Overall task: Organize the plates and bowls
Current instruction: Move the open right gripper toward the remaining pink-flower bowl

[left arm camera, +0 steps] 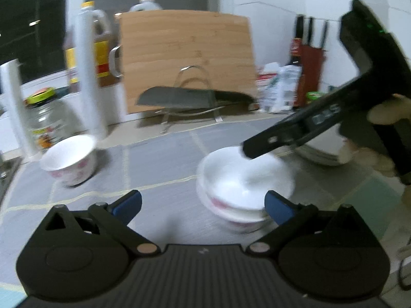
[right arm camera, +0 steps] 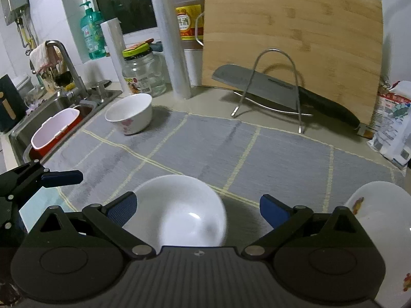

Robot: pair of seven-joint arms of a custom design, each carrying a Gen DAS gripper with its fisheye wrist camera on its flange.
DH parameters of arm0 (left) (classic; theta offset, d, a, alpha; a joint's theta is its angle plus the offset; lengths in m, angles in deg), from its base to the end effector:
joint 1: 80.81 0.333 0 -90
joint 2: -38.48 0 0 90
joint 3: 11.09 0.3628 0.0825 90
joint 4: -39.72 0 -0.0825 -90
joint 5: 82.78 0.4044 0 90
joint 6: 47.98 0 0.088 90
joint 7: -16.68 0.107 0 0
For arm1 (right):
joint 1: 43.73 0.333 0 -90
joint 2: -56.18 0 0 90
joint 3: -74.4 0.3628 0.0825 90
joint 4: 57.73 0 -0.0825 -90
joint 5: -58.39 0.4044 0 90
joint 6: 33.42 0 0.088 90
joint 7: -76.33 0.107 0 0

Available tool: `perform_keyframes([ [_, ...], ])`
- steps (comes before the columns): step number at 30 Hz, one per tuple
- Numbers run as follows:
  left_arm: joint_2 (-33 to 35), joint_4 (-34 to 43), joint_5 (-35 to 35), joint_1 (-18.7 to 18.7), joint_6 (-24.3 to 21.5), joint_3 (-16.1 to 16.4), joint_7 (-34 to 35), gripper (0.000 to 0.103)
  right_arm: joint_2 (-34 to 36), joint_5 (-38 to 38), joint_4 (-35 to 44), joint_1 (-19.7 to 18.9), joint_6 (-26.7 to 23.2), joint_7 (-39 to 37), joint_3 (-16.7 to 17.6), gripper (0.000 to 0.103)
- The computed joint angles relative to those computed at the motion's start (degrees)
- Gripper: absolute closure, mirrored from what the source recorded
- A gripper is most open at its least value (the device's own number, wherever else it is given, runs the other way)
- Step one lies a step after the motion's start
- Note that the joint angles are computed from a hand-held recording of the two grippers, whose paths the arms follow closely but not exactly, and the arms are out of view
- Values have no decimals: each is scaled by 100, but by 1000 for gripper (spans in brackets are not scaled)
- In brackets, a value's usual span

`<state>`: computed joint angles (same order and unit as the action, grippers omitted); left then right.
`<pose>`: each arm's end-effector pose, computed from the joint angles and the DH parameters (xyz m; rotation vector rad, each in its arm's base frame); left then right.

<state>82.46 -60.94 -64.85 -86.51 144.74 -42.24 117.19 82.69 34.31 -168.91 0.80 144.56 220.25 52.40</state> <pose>0.6352 -0.4032 0.3176 -0.8845 2.3484 -1.2684 0.6188 0.3278 0.3621 -1.7041 1.7584 -0.5011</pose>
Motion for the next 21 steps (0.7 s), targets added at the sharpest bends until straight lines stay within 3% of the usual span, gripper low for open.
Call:
perform_keyframes([
  [6,-424,-179,-919,-1056,196,1384,-479,2,68,123,261,-636,-9,-759,737,0],
  [8,-583,-226,-1389,-1722,174,2138,-580,2,103,275,307,-973,105,-1161,1097,0],
  [10,-676,-258,-1751,-2223,135,2686,-634,2,153,440,346,-1360,272,-1601,1508,0],
  [13,-705,-180,-2147,-2755,-119,3283,-704,2,256,681,454,-1938,410,-2156,2156,0],
  [15,-680,-106,-2233,-2898,-235,3472,-793,2,319,782,533,-2239,464,-2501,2502,0],
  [17,-621,3,-2217,-2892,-339,3502,-880,2,356,882,629,-2223,409,-2682,2501,0],
  [21,-313,470,-1899,-2307,-603,2933,-904,2,362,1108,739,-1872,336,-2828,2125,0],
])
